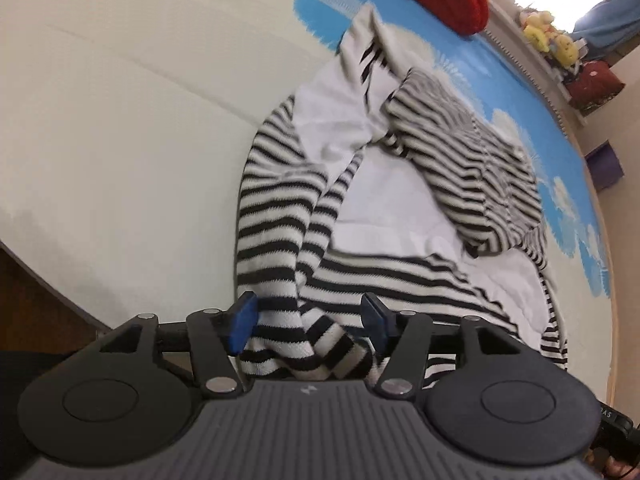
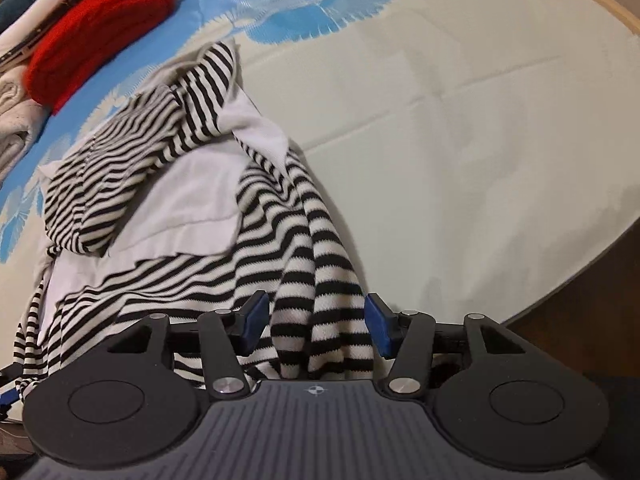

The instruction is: Fold small clothes

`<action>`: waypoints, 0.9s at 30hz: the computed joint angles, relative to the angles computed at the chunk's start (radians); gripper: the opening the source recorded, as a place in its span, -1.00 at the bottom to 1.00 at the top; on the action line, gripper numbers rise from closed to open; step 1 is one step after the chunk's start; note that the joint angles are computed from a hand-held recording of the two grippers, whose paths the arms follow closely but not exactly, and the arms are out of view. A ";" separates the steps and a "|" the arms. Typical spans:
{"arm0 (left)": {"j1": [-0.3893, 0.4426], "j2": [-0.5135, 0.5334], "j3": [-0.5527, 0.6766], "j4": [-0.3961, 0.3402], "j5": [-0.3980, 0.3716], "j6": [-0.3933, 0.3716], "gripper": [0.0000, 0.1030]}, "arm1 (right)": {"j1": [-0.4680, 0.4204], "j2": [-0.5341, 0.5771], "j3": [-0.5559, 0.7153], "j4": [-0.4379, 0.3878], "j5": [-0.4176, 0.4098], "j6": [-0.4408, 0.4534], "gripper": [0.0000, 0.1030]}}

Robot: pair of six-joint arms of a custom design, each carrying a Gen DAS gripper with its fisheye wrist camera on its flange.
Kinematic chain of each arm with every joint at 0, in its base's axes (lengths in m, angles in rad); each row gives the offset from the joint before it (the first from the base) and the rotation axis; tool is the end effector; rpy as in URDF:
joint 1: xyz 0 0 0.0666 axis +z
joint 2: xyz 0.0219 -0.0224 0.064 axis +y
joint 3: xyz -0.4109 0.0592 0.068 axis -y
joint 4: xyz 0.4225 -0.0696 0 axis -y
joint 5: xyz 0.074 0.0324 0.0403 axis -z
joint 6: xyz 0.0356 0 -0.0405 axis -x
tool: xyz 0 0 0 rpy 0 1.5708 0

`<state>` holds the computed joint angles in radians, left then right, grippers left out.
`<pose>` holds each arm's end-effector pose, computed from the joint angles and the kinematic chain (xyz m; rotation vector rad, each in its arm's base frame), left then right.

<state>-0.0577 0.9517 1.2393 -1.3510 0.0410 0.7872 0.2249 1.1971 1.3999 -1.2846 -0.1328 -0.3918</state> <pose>0.2964 -0.0190 0.5287 -0.9411 2.5046 -0.3345 0.3892 0.0935 0.5265 0.1798 2.6853 0.3743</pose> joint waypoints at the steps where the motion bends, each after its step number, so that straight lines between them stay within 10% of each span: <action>1: 0.000 0.007 -0.004 -0.009 0.001 0.005 0.21 | 0.000 0.003 -0.002 -0.005 -0.004 -0.003 0.07; 5: -0.006 0.028 -0.009 -0.071 -0.005 0.013 0.11 | 0.003 0.012 -0.009 -0.023 -0.002 -0.008 0.08; 7: -0.008 0.020 -0.011 -0.074 -0.004 -0.013 -0.88 | 0.004 0.012 -0.012 -0.025 -0.001 -0.010 0.09; 27: 0.043 0.006 -0.019 -0.090 -0.026 0.000 -0.24 | 0.015 0.023 -0.019 -0.047 -0.027 0.019 0.10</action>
